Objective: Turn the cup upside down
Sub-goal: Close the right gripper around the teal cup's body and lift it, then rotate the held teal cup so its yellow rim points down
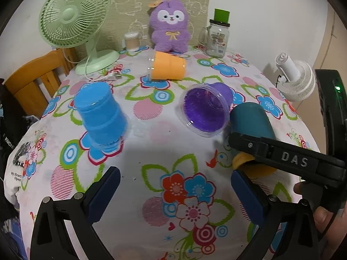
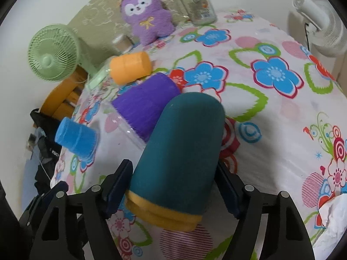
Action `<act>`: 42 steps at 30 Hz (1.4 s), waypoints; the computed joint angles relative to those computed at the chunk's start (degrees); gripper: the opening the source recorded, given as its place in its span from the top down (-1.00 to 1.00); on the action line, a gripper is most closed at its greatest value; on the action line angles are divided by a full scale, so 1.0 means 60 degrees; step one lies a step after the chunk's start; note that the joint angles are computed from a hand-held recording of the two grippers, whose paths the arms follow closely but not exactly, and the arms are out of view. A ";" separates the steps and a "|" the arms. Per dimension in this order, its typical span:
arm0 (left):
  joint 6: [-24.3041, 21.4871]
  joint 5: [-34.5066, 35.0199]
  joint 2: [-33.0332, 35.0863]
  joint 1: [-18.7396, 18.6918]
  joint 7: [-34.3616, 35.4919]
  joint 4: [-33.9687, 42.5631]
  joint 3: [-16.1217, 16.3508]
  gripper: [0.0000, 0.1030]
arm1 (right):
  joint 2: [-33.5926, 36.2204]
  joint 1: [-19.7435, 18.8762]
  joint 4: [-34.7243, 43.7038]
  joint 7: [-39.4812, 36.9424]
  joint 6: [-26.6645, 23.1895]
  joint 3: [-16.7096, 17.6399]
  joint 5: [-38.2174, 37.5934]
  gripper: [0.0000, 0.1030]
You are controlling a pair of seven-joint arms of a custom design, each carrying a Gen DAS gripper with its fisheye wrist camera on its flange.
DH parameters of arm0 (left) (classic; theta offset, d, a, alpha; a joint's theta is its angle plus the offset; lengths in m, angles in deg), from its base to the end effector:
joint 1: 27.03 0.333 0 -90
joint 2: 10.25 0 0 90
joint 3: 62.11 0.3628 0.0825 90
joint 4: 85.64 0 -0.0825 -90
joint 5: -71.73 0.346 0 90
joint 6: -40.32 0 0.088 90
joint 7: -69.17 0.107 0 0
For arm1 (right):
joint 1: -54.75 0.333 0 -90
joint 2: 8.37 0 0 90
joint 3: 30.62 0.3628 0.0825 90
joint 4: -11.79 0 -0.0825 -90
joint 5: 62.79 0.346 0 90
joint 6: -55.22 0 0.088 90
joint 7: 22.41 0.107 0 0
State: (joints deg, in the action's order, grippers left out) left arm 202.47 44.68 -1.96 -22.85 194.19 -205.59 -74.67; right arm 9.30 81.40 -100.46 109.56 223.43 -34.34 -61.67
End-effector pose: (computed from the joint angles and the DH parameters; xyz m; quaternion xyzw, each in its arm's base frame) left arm 0.5835 -0.0563 0.4879 -0.5479 0.7735 -0.2742 0.1624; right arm 0.5903 0.2533 0.4658 -0.5452 0.7713 -0.0750 0.3196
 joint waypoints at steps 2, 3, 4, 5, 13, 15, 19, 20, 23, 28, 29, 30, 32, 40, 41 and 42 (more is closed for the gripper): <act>-0.0011 -0.0088 -0.0027 0.0039 0.0034 -0.0014 -0.0002 -1.00 | -0.0059 0.0114 -0.0001 0.0027 0.0027 -0.0079 -0.0168 -0.44; -0.0018 -0.0160 -0.0048 0.0063 0.0096 -0.0032 -0.0007 -1.00 | -0.0089 0.0145 -0.0004 0.0028 0.0045 -0.0086 -0.0220 -0.42; -0.0022 -0.0197 -0.0071 0.0067 0.0121 -0.0050 -0.0001 -1.00 | -0.0138 0.0186 -0.0048 0.0061 0.0059 -0.0102 -0.0271 -0.42; -0.0025 -0.0248 -0.0103 0.0072 0.0163 -0.0082 0.0004 -1.00 | -0.0161 0.0157 -0.0064 0.0043 0.0069 -0.0052 -0.0238 -0.41; -0.0029 -0.0637 -0.0363 0.0008 0.0427 -0.0304 0.0171 -1.00 | -0.0620 -0.0407 -0.0718 -0.0878 0.0646 0.0757 0.0986 -0.37; -0.0047 -0.0741 -0.0411 -0.0012 0.0480 -0.0327 0.0213 -1.00 | -0.0720 -0.0343 -0.0769 -0.1001 0.0732 0.0739 0.1027 -0.34; -0.0072 -0.1044 -0.0541 -0.0046 0.0694 -0.0395 0.0288 -1.00 | -0.0777 -0.0486 -0.0763 -0.1547 0.0796 0.1062 0.1444 -0.32; -0.0066 -0.1077 -0.0575 -0.0069 0.0722 -0.0424 0.0318 -1.00 | -0.0797 -0.0617 -0.0821 -0.1791 0.0867 0.1255 0.1731 -0.32; -0.0017 -0.1191 -0.0670 -0.0118 0.0804 -0.0524 0.0417 -1.00 | -0.0838 -0.1222 -0.0980 -0.3012 0.1149 0.2136 0.3071 -0.31; -0.0034 -0.1328 -0.0746 -0.0141 0.0849 -0.0597 0.0567 -1.00 | -0.1003 -0.1187 -0.1181 -0.3823 0.1293 0.2342 0.3946 -0.29; -0.0043 -0.1374 -0.0758 -0.0138 0.0891 -0.0603 0.0585 -1.00 | -0.1035 -0.1251 -0.1202 -0.4078 0.1356 0.2458 0.4217 -0.28; -0.0057 -0.1415 -0.0765 -0.0135 0.0928 -0.0597 0.0604 -1.00 | -0.1070 -0.1278 -0.1228 -0.4308 0.1455 0.2547 0.4451 -0.24; -0.0054 -0.1540 -0.0806 -0.0133 0.1038 -0.0619 0.0628 -1.00 | -0.1106 -0.1223 -0.1223 -0.4630 0.1539 0.2558 0.4683 -0.22; -0.0046 -0.1670 -0.0943 -0.0198 0.1210 -0.0759 0.0758 -1.00 | -0.1538 -0.0730 -0.1645 -0.4993 0.0721 0.2138 0.4315 -0.22; -0.0037 -0.1687 -0.0946 -0.0206 0.1204 -0.0772 0.0774 -1.00 | -0.1580 -0.0685 -0.1658 -0.5024 0.0412 0.2104 0.4230 -0.22; -0.0046 -0.1712 -0.0944 -0.0211 0.1209 -0.0773 0.0785 -1.00 | -0.1624 -0.0627 -0.1681 -0.4970 0.0137 0.2058 0.4143 -0.23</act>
